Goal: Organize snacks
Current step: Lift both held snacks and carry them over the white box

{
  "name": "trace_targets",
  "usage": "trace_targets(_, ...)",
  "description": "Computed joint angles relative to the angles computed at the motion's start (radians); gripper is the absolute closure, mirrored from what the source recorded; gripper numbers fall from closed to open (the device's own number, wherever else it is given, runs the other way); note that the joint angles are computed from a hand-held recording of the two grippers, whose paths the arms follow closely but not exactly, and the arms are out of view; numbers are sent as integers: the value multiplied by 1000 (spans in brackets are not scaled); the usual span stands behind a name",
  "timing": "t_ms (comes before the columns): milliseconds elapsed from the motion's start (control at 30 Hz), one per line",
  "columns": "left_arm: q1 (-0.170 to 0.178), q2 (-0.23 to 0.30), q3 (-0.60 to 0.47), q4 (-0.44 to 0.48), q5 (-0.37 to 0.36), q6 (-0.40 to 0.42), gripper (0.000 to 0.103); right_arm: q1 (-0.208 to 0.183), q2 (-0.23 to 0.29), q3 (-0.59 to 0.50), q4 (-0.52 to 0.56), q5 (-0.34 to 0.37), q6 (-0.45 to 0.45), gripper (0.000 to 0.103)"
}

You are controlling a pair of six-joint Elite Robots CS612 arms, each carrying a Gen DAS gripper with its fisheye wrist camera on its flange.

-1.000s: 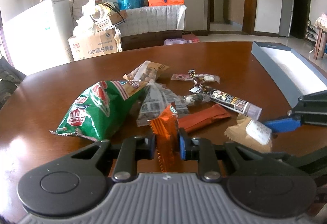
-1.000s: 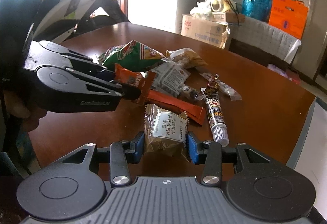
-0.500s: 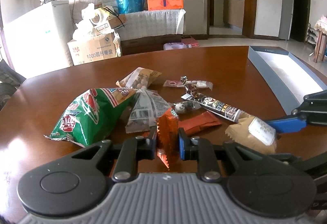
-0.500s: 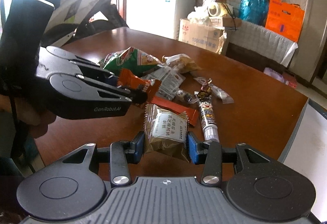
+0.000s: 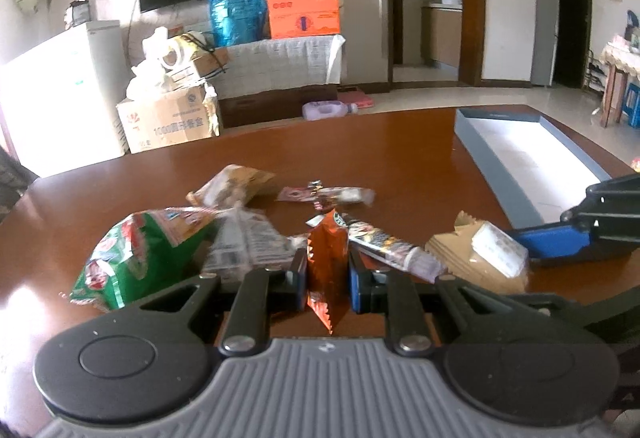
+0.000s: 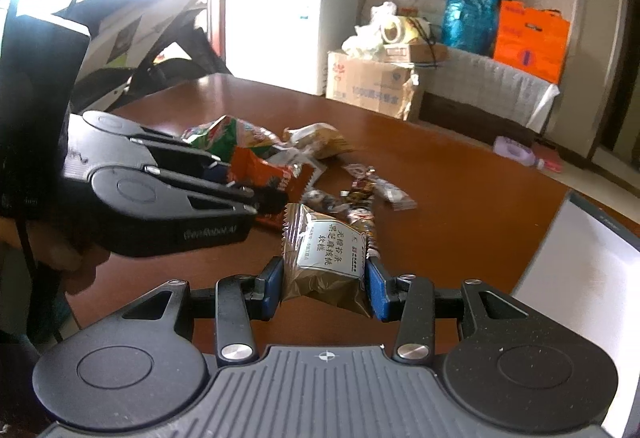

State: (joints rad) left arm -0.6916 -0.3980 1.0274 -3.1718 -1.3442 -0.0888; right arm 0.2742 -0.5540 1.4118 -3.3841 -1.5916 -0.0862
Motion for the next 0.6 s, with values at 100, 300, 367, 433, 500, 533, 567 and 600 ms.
trace_targets(100, -11, 7, -18, -7, 4, 19, 86, -5, -9, 18, -24, -19, 12, 59)
trace_targets(300, -30, 17, -52, -18, -6, 28, 86, -21, -27, 57, -81, -55, 64, 59)
trace_targets(367, -37, 23, -70, -13, -10, 33, 86, -26, -32, 68, -96, -73, 72, 59)
trace_targets(433, -44, 33, -95, -4, -12, 38, 86, -31, -37, 81, -113, -88, 85, 59)
trace_targets(500, -50, 44, -125, 9, -19, 37, 86, -38, -42, 96, -131, -102, 105, 59)
trace_targets(533, -52, 49, -139, 15, -25, 40, 86, -41, -44, 102, -137, -113, 112, 59)
trace_targets(567, -56, 56, -156, 22, -29, 44, 86, -45, -46, 107, -141, -127, 118, 59)
trace_targets(600, -60, 65, -179, 33, -34, 47, 86, -49, -47, 112, -146, -139, 125, 59)
